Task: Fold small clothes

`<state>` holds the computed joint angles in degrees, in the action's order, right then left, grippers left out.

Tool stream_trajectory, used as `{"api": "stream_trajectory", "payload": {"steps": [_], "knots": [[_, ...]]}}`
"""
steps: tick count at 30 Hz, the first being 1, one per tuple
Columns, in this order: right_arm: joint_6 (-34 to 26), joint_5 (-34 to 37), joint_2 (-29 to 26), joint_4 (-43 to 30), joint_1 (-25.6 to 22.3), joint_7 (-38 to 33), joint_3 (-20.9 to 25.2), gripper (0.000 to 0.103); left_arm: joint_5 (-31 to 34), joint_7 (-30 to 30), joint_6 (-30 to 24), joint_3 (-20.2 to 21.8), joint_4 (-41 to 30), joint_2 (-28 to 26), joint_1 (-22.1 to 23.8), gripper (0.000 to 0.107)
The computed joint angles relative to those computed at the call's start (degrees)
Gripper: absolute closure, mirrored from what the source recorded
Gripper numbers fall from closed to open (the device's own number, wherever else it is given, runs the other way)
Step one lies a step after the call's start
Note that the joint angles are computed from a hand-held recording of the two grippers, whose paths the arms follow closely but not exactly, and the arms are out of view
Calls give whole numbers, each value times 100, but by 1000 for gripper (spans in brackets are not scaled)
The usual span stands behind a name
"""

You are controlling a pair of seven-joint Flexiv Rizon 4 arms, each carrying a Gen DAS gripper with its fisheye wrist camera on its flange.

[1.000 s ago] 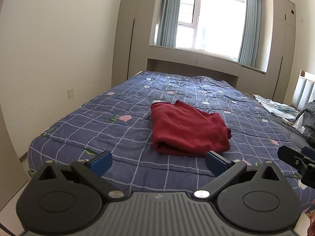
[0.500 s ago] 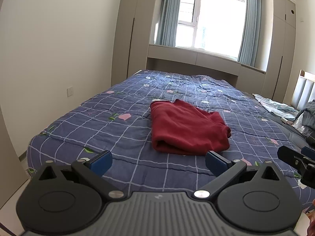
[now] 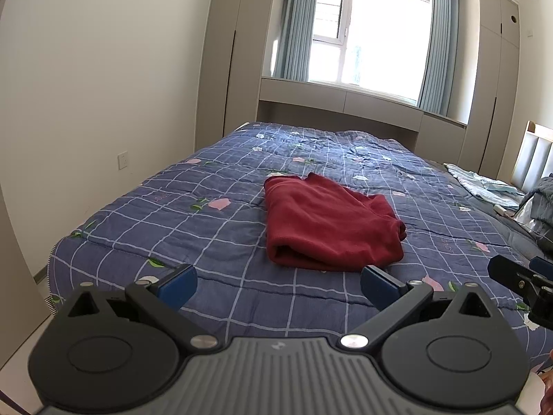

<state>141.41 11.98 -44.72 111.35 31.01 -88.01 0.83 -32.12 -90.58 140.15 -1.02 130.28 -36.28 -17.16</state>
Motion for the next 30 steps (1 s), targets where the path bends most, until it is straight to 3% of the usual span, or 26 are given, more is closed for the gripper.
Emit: {"api": "stream_trajectory", "payload": {"steps": [30], "knots": [[8,-13,-12,11,-23,9,9,1,78,-41,-8,11,33,-3,40,4]]}}
